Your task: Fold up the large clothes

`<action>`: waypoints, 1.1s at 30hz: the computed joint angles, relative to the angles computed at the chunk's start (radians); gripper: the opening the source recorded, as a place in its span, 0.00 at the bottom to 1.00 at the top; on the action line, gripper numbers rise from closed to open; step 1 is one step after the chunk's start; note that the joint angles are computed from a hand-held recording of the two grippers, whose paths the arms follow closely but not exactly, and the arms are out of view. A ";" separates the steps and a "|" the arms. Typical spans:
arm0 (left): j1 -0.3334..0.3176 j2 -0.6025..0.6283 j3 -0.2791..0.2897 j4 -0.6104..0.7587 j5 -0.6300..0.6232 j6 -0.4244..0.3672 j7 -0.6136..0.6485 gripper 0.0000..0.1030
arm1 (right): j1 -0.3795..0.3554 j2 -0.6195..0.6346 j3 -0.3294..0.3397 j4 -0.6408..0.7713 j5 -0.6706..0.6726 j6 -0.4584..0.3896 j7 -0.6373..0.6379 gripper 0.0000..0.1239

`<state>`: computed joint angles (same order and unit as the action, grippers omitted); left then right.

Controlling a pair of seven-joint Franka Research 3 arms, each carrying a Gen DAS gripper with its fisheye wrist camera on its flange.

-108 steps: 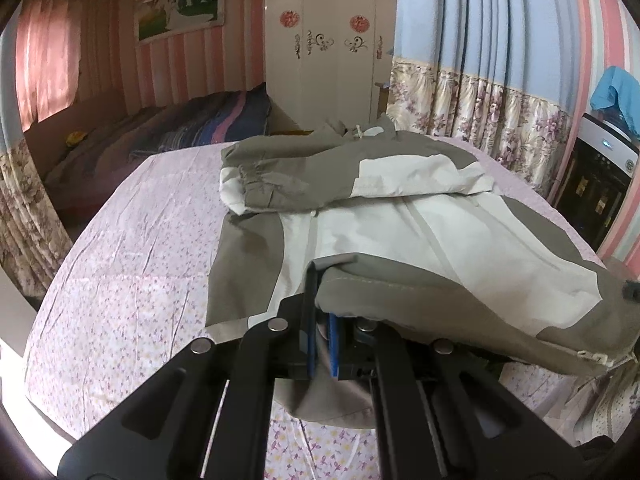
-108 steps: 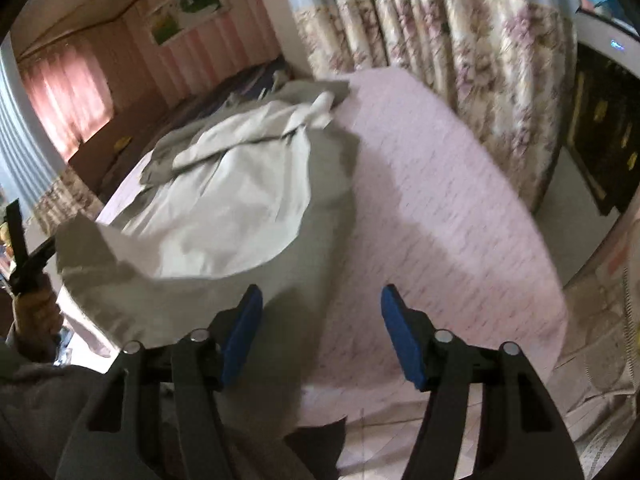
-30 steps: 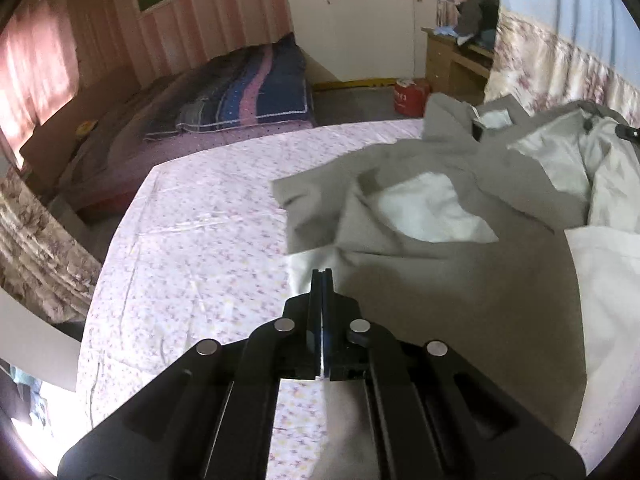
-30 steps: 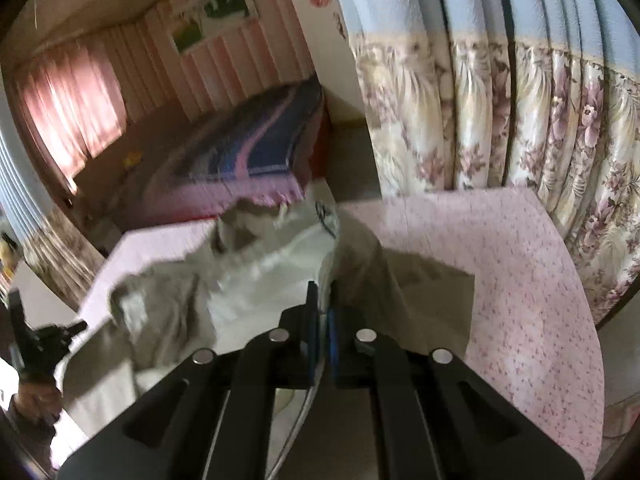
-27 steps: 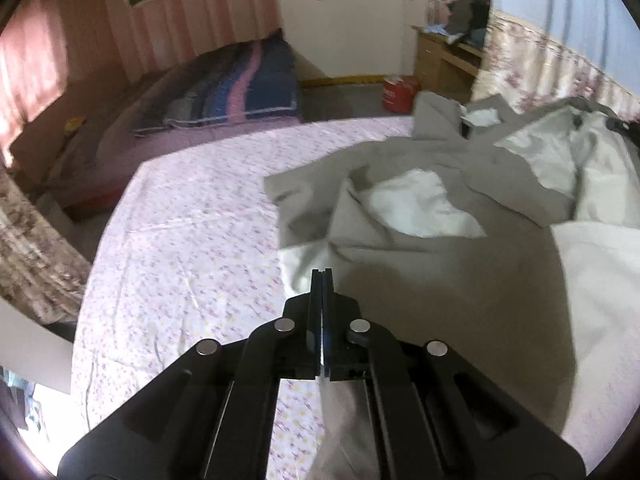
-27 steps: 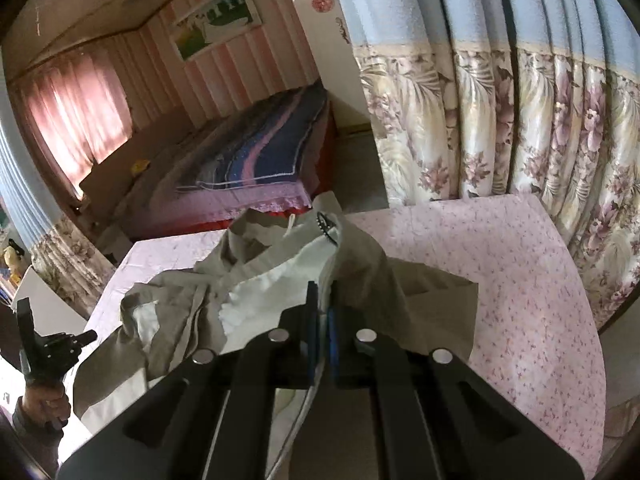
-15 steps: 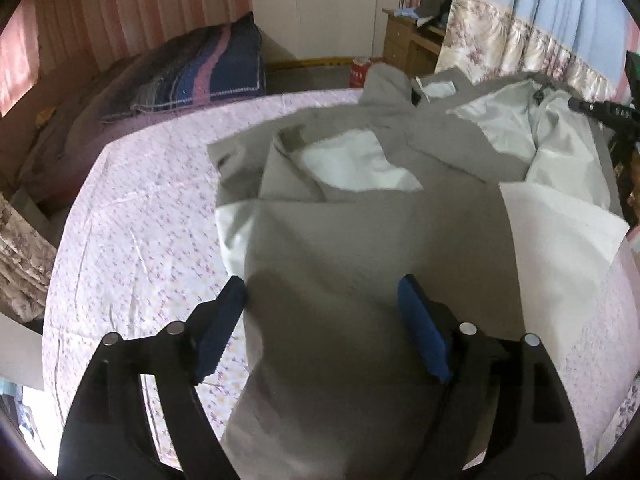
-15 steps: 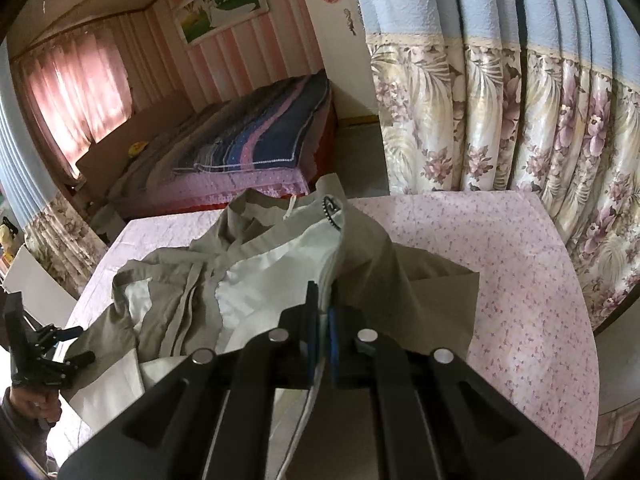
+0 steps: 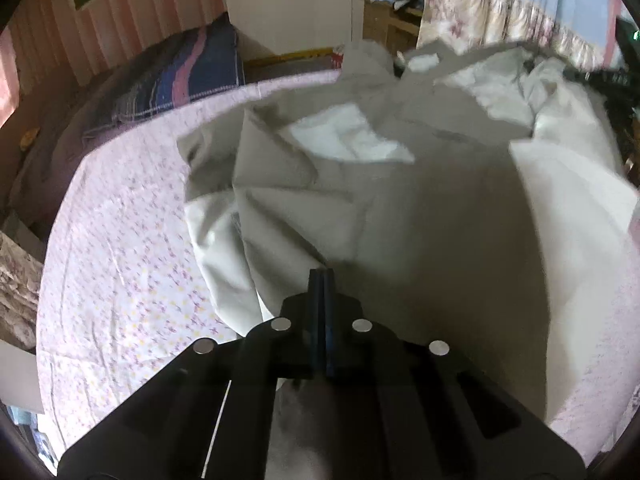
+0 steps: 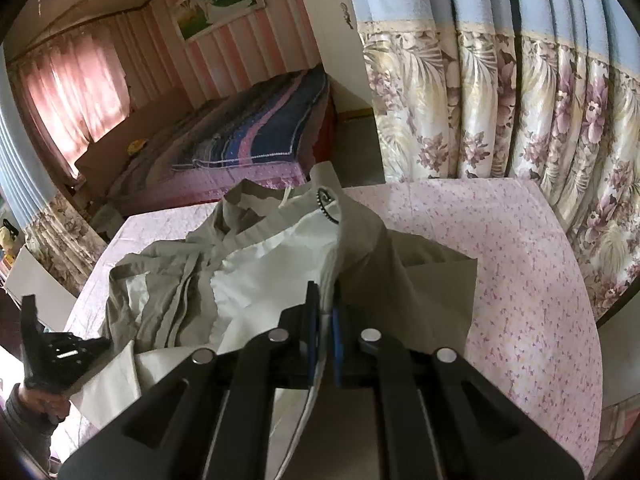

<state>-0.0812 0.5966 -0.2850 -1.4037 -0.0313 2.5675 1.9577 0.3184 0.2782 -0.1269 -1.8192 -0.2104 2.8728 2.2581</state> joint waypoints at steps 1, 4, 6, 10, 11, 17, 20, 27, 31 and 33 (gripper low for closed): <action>0.014 -0.002 -0.015 0.015 -0.017 -0.027 0.016 0.08 | -0.001 0.000 0.001 0.000 0.001 0.001 -0.003 0.06; 0.006 0.000 -0.017 0.055 -0.027 -0.048 0.037 0.52 | -0.005 0.001 0.004 -0.001 0.011 0.007 -0.010 0.06; -0.019 0.017 -0.004 0.088 -0.009 -0.050 0.022 0.61 | -0.007 0.000 0.006 -0.006 0.019 0.017 -0.012 0.06; -0.055 0.071 -0.002 0.172 0.005 -0.102 0.014 0.68 | -0.007 0.006 0.007 -0.001 0.030 0.011 -0.023 0.06; -0.068 0.100 -0.001 0.220 0.009 -0.143 0.009 0.68 | -0.008 0.007 0.007 0.001 0.035 0.009 -0.026 0.06; -0.124 0.232 0.014 0.435 0.019 -0.297 -0.009 0.68 | -0.009 0.014 0.006 0.006 0.048 0.009 -0.036 0.06; -0.144 0.289 0.028 0.522 0.028 -0.351 -0.017 0.50 | -0.009 0.017 0.005 0.004 0.057 0.015 -0.039 0.06; -0.129 0.286 0.027 0.488 0.011 -0.319 -0.018 0.00 | -0.008 0.022 0.008 0.001 0.076 0.017 -0.055 0.06; -0.106 0.228 0.006 0.389 0.001 -0.262 0.022 0.00 | -0.003 0.015 0.005 -0.004 0.078 0.019 -0.055 0.06; -0.085 0.205 -0.015 0.366 -0.028 -0.268 0.042 0.00 | -0.009 0.007 0.016 -0.010 0.085 0.024 -0.077 0.06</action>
<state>-0.1660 0.8013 -0.2998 -1.0377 -0.0595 2.2993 2.0001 0.3092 0.2853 -0.1105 -1.8291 -0.1250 2.8966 2.1807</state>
